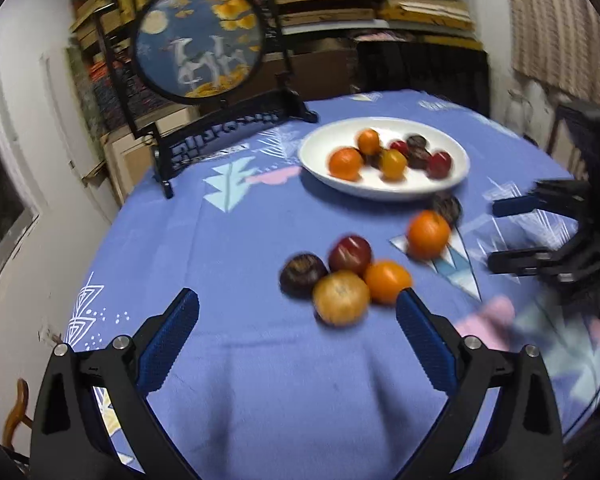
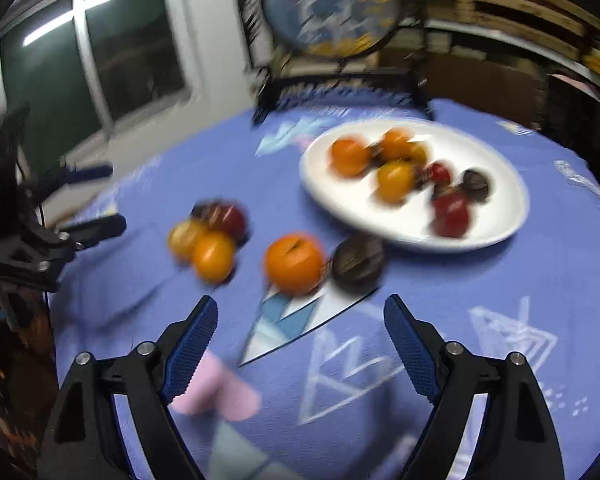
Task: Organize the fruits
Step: 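Grasp a pale yellow tomato with the left tool while the right tool grasps an orange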
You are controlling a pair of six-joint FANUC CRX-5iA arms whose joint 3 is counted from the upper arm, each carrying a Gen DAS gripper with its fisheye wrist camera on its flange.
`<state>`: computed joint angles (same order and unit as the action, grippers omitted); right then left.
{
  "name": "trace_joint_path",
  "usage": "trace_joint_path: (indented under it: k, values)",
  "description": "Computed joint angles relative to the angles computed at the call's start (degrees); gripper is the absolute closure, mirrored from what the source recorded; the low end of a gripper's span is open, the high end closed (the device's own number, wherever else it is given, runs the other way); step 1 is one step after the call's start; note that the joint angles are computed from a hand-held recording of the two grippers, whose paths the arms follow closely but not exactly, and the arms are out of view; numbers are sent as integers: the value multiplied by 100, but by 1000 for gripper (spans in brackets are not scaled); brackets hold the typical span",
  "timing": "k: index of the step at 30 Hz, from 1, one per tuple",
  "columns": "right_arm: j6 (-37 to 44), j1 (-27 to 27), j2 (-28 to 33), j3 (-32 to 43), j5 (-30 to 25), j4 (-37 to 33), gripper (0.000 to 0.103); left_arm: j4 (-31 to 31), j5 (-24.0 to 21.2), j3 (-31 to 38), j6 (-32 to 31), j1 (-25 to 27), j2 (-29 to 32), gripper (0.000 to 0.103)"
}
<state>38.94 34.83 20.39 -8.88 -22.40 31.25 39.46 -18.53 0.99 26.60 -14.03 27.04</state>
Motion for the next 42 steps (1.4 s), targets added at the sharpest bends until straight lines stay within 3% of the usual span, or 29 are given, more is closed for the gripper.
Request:
trace_joint_path:
  k: [2,8,12,14,18,19,22,25,30,31,33,38,42]
  values:
    - [773,66,257,568,-531,-795,36,201,86,-227,-405,-25,-75,6]
    - [881,-8,837,1438,-1132,-962,49,-1092,-540,306,734,67,162,6]
    - [807,-29,952,1541,-1108,-787,59,-1641,-1057,875,1423,53,437,7]
    - [986,-40,852,1438,-1028,-964,59,-1937,-1374,1242,1875,45,606,7]
    - [995,-52,502,995,-765,-1114,59,-2012,-1668,1676,2165,27,863,7]
    - [975,-59,387,846,-679,-1146,59,-2087,-1705,1794,2235,10,934,9]
    - [934,-76,182,584,-492,-1258,59,-2491,-2276,2456,2676,-17,1279,34]
    - [955,-104,91,475,-341,-1358,59,-2377,-2682,2865,2785,4,1560,42]
    - [1325,-136,108,598,-369,-1758,59,-2571,-2783,3192,3117,-85,1722,42]
    - [1279,-136,90,568,-341,-1731,59,-2597,-2819,3258,3154,-97,1760,46]
    - [1171,-138,72,526,-309,-1650,59,-2618,-2878,3294,3176,-116,1788,63]
    - [1292,-131,87,589,-458,-1688,59,-2535,-2746,2896,2952,-101,1543,64]
    - [1429,-83,74,606,-616,-1662,59,-2919,-2225,2396,2932,-184,1152,64]
